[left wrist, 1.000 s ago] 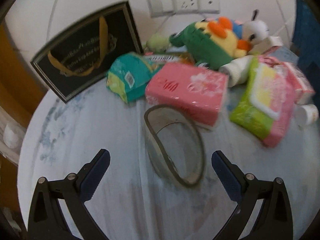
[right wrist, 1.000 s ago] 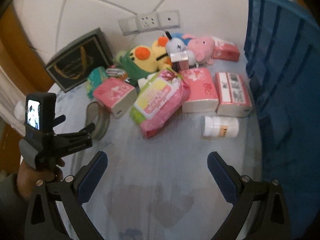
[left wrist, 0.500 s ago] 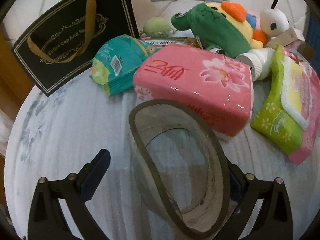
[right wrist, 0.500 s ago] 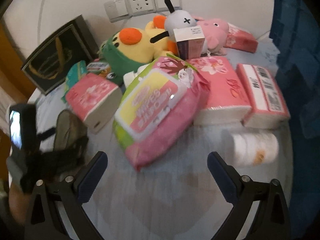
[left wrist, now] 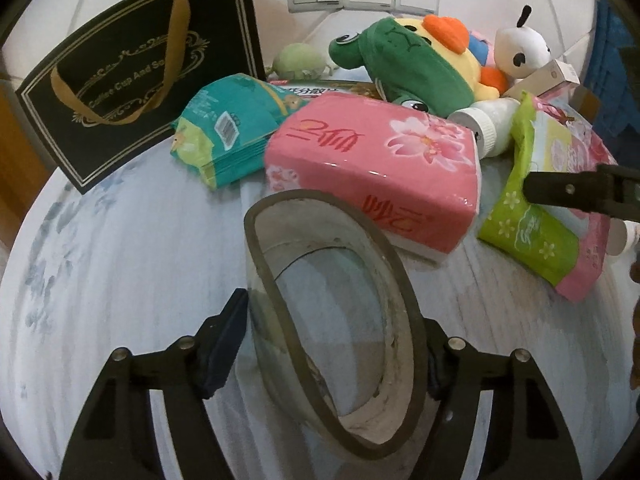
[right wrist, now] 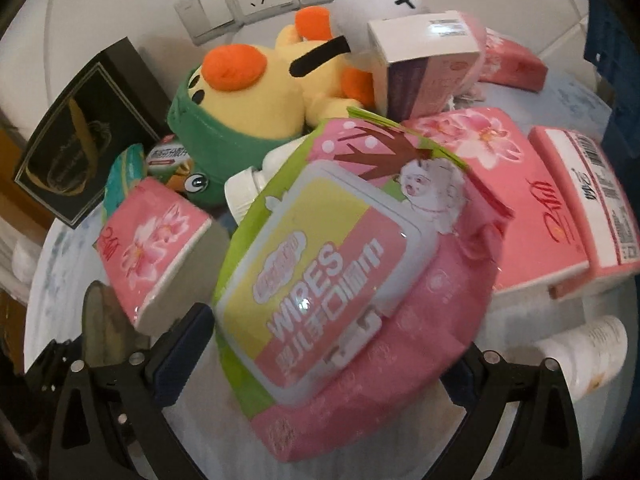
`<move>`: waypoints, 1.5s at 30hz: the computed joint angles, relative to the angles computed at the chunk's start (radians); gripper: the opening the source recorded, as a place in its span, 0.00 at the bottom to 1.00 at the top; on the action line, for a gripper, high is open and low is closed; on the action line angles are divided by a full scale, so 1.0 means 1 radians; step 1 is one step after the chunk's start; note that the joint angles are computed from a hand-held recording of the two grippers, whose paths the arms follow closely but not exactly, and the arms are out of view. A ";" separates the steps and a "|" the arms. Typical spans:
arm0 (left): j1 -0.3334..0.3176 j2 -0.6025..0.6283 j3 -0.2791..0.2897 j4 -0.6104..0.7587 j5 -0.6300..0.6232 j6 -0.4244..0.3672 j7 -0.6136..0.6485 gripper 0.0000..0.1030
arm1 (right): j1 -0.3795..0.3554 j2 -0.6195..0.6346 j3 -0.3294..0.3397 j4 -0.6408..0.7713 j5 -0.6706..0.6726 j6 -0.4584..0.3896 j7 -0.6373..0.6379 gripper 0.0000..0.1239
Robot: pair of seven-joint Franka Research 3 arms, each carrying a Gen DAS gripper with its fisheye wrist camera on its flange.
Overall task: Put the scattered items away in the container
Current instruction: 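Grasp the dark tape roll with the left gripper while right grasps the pink WIPES pack, then lift and carry the tape roll and WIPES pack over the blue bin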
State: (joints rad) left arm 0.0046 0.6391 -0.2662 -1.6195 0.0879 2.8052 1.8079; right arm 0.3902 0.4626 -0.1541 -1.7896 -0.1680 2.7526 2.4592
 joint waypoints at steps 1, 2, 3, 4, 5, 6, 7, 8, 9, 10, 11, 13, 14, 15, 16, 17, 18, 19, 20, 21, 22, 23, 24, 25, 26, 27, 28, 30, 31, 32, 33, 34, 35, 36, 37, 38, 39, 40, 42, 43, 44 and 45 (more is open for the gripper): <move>0.003 -0.016 -0.001 -0.020 0.000 0.002 0.001 0.69 | -0.008 0.008 0.008 0.012 0.013 -0.005 -0.007 0.82; 0.000 -0.023 0.005 -0.030 0.006 0.005 -0.002 0.68 | -0.010 0.019 0.011 0.028 0.020 -0.015 -0.008 0.82; 0.001 -0.030 0.005 -0.040 0.008 0.010 -0.001 0.68 | -0.013 0.033 0.014 0.052 0.029 -0.037 -0.013 0.82; 0.002 -0.039 0.004 -0.053 0.008 0.013 -0.002 0.68 | -0.019 0.047 0.020 0.078 0.040 -0.065 -0.019 0.83; 0.001 -0.042 0.006 -0.055 0.009 0.010 -0.004 0.68 | -0.022 0.062 0.024 0.106 0.048 -0.098 -0.024 0.83; 0.001 -0.047 0.006 -0.062 0.009 0.010 -0.006 0.67 | -0.022 0.075 0.024 0.132 0.050 -0.134 -0.026 0.83; 0.003 -0.053 0.006 -0.069 0.008 0.013 -0.007 0.67 | -0.022 0.081 0.024 0.146 0.050 -0.157 -0.026 0.80; 0.007 -0.059 0.003 -0.076 0.005 0.013 -0.005 0.67 | -0.024 0.080 0.028 0.147 0.053 -0.164 -0.028 0.75; 0.010 -0.064 0.000 -0.081 0.003 0.013 -0.003 0.66 | -0.025 0.073 0.031 0.141 0.053 -0.164 -0.032 0.73; 0.012 -0.072 -0.002 -0.092 0.002 0.018 -0.001 0.65 | -0.018 0.065 0.029 0.135 0.042 -0.170 -0.032 0.70; 0.013 -0.077 -0.002 -0.099 0.001 0.022 0.001 0.65 | -0.011 0.056 0.025 0.128 0.029 -0.180 -0.029 0.68; 0.019 -0.081 -0.009 -0.101 -0.007 0.019 0.008 0.64 | -0.010 0.031 0.034 0.098 0.022 -0.183 -0.033 0.66; 0.021 -0.081 -0.011 -0.098 -0.011 0.013 0.010 0.64 | -0.012 0.019 0.041 0.082 0.023 -0.184 -0.039 0.66; 0.024 -0.084 -0.012 -0.099 -0.016 0.006 0.011 0.63 | -0.012 0.004 0.046 0.063 0.022 -0.185 -0.044 0.65; 0.025 -0.086 -0.010 -0.098 -0.022 -0.009 0.007 0.63 | -0.011 -0.012 0.051 0.042 0.019 -0.185 -0.048 0.65; 0.026 -0.088 -0.009 -0.098 -0.028 -0.018 0.004 0.63 | -0.011 -0.028 0.057 0.021 0.018 -0.184 -0.050 0.65; 0.026 -0.094 -0.005 -0.105 -0.031 -0.024 0.002 0.63 | -0.011 -0.047 0.063 -0.006 0.019 -0.179 -0.051 0.64; 0.029 -0.104 -0.004 -0.120 -0.033 -0.023 0.005 0.62 | -0.010 -0.070 0.067 -0.038 0.018 -0.173 -0.051 0.64; 0.035 -0.115 -0.006 -0.135 -0.038 -0.024 0.011 0.62 | -0.009 -0.091 0.072 -0.066 0.015 -0.173 -0.050 0.64; 0.042 -0.127 -0.011 -0.150 -0.047 -0.025 0.018 0.62 | -0.011 -0.110 0.079 -0.090 0.016 -0.174 -0.051 0.63; 0.045 -0.137 -0.011 -0.165 -0.052 -0.023 0.022 0.62 | -0.012 -0.130 0.088 -0.118 0.019 -0.173 -0.054 0.62; 0.046 -0.152 -0.009 -0.182 -0.055 -0.021 0.024 0.62 | -0.014 -0.149 0.096 -0.144 0.021 -0.174 -0.057 0.62; 0.051 -0.165 -0.011 -0.198 -0.061 -0.019 0.030 0.62 | -0.015 -0.168 0.105 -0.167 0.024 -0.178 -0.061 0.62; 0.059 -0.183 -0.014 -0.219 -0.070 -0.018 0.038 0.62 | -0.016 -0.188 0.114 -0.190 0.025 -0.181 -0.063 0.62; 0.063 -0.198 -0.014 -0.235 -0.078 -0.020 0.044 0.62 | -0.012 -0.208 0.121 -0.214 0.021 -0.182 -0.057 0.62; 0.067 -0.219 -0.014 -0.257 -0.084 -0.018 0.050 0.62 | -0.010 -0.229 0.129 -0.238 0.017 -0.184 -0.052 0.62; 0.069 -0.234 -0.013 -0.273 -0.091 -0.018 0.057 0.62 | -0.011 -0.250 0.138 -0.258 0.019 -0.188 -0.052 0.62; 0.079 -0.275 -0.014 -0.312 -0.110 -0.019 0.080 0.62 | -0.015 -0.296 0.156 -0.298 0.025 -0.196 -0.056 0.62; 0.080 -0.292 -0.011 -0.325 -0.118 -0.020 0.088 0.62 | -0.018 -0.319 0.167 -0.317 0.032 -0.201 -0.062 0.62; 0.085 -0.315 -0.012 -0.345 -0.132 -0.022 0.103 0.62 | -0.021 -0.338 0.177 -0.329 0.038 -0.206 -0.069 0.62; 0.092 -0.338 -0.013 -0.365 -0.150 -0.022 0.121 0.62 | -0.023 -0.359 0.186 -0.342 0.037 -0.211 -0.075 0.62; 0.095 -0.358 -0.012 -0.381 -0.167 -0.021 0.140 0.62 | -0.024 -0.381 0.195 -0.355 0.030 -0.216 -0.077 0.62; 0.097 -0.383 -0.011 -0.402 -0.184 -0.020 0.158 0.62 | -0.024 -0.407 0.204 -0.368 0.020 -0.220 -0.078 0.62; 0.096 -0.405 -0.007 -0.419 -0.202 -0.020 0.173 0.62 | -0.025 -0.430 0.213 -0.380 0.010 -0.224 -0.078 0.62; 0.093 -0.425 -0.002 -0.434 -0.219 -0.022 0.188 0.62 | -0.026 -0.446 0.223 -0.386 0.000 -0.227 -0.073 0.62; 0.088 -0.444 0.004 -0.448 -0.233 -0.023 0.201 0.62 | -0.027 -0.468 0.233 -0.396 -0.012 -0.233 -0.065 0.62; 0.083 -0.465 0.011 -0.464 -0.249 -0.025 0.215 0.62 | -0.029 -0.491 0.242 -0.405 -0.023 -0.238 -0.058 0.62; 0.076 -0.487 0.018 -0.482 -0.264 -0.024 0.228 0.62 | -0.032 -0.512 0.251 -0.412 -0.032 -0.243 -0.051 0.62; 0.060 -0.528 0.036 -0.512 -0.290 -0.026 0.246 0.62 | -0.040 -0.560 0.268 -0.439 -0.041 -0.248 -0.042 0.62; 0.051 -0.551 0.046 -0.527 -0.303 -0.028 0.254 0.62 | -0.044 -0.579 0.278 -0.446 -0.044 -0.251 -0.035 0.62; 0.041 -0.572 0.057 -0.540 -0.316 -0.030 0.262 0.62 | -0.047 -0.601 0.289 -0.453 -0.046 -0.256 -0.029 0.62; 0.032 -0.597 0.067 -0.554 -0.332 -0.034 0.272 0.62 | -0.050 -0.620 0.298 -0.457 -0.048 -0.261 -0.025 0.62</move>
State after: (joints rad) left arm 0.0367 0.0418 -0.1991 -2.1738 -0.2439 2.7711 2.0804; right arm 0.3405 -0.1571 0.1442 -2.2470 -0.2159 2.4912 2.4346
